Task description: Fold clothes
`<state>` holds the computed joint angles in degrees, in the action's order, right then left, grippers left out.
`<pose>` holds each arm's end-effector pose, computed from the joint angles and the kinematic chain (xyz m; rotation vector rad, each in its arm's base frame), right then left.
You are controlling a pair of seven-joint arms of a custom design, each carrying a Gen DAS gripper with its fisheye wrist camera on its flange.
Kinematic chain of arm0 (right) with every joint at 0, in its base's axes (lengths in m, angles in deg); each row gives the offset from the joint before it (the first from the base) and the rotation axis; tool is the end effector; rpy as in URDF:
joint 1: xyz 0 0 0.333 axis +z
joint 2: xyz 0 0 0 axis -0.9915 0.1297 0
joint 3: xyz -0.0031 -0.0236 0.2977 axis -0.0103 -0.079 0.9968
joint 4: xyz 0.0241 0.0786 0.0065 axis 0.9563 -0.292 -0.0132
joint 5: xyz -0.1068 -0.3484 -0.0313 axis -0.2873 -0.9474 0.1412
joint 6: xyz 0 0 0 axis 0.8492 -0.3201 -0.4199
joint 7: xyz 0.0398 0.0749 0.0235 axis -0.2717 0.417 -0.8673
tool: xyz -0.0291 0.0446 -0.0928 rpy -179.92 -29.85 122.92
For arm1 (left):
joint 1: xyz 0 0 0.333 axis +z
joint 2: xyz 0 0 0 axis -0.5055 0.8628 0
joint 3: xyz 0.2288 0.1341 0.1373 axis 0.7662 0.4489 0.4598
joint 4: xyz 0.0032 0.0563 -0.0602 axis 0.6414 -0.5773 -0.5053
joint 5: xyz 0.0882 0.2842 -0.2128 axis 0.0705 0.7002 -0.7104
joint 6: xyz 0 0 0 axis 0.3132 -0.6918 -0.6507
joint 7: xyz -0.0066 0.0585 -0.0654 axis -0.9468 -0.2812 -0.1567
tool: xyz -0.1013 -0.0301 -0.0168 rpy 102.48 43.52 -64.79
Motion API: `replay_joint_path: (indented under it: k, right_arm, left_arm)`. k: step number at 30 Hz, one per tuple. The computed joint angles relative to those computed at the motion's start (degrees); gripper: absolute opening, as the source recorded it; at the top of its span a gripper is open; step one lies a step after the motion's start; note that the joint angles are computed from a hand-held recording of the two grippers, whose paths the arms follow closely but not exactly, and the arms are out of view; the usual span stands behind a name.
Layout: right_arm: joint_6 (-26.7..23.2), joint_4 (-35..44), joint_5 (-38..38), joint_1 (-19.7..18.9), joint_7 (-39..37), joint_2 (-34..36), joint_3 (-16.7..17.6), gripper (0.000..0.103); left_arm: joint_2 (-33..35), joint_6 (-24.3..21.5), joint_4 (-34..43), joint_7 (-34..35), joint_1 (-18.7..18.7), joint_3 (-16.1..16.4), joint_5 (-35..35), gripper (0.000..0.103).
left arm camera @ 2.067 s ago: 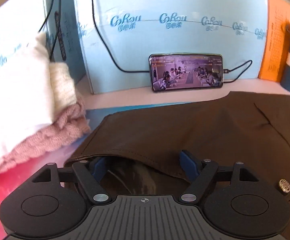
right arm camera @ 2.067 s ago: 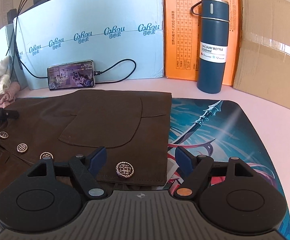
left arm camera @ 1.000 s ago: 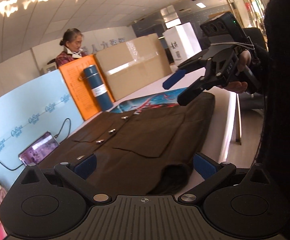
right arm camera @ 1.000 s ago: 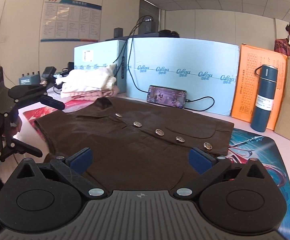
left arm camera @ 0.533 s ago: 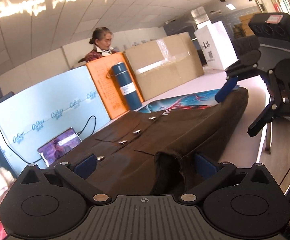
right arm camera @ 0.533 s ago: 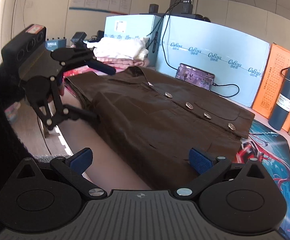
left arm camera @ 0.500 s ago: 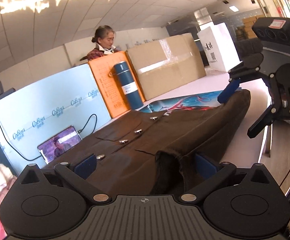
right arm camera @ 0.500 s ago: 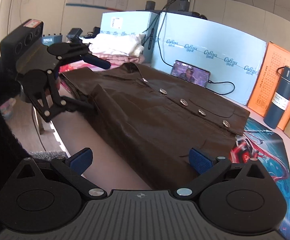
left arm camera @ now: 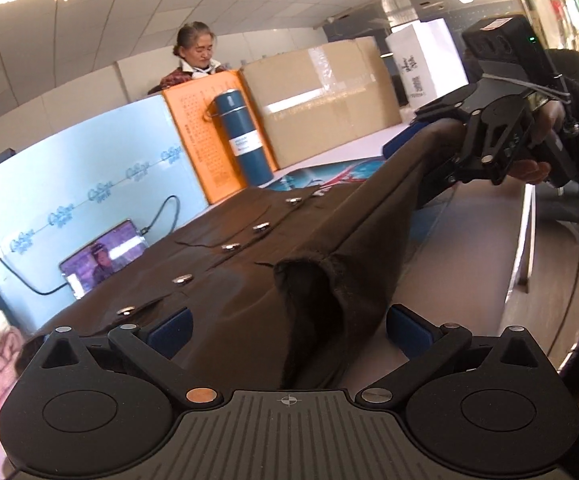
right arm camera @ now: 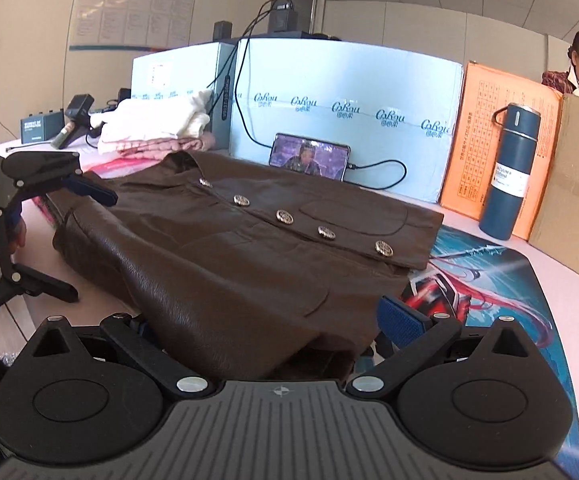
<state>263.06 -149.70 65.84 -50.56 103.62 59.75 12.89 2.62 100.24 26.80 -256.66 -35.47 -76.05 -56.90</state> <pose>0.6544 0.3466 0.3075 -1.7724 1.0723 -0.8338 0.7191 -0.2960 0.2996 -0.4260 2.1357 -1.1690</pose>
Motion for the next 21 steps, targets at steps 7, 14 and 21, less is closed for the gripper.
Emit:
replay_joint_path:
  k: [7, 14, 21]
  right_arm:
    - [1.58, 2.3, -6.84, -2.76, -3.34, 2.44, 4.01, 0.099]
    - [2.43, -0.48, -21.16, -13.24, -2.15, 2.25, 18.3, 0.036]
    - [8.5, 0.26, -24.97, -13.05, 3.25, 3.16, 18.53, 0.015]
  left_arm:
    - [-1.19, 7.43, 1.92, -11.17, -4.96, 13.23, 0.72, 0.103]
    - [-0.28, 15.45, 3.39, -19.21, -9.13, 25.28, -1.07, 0.1]
    - [-5.06, 12.36, -4.22, -22.62, -4.16, 22.76, 3.69, 0.01]
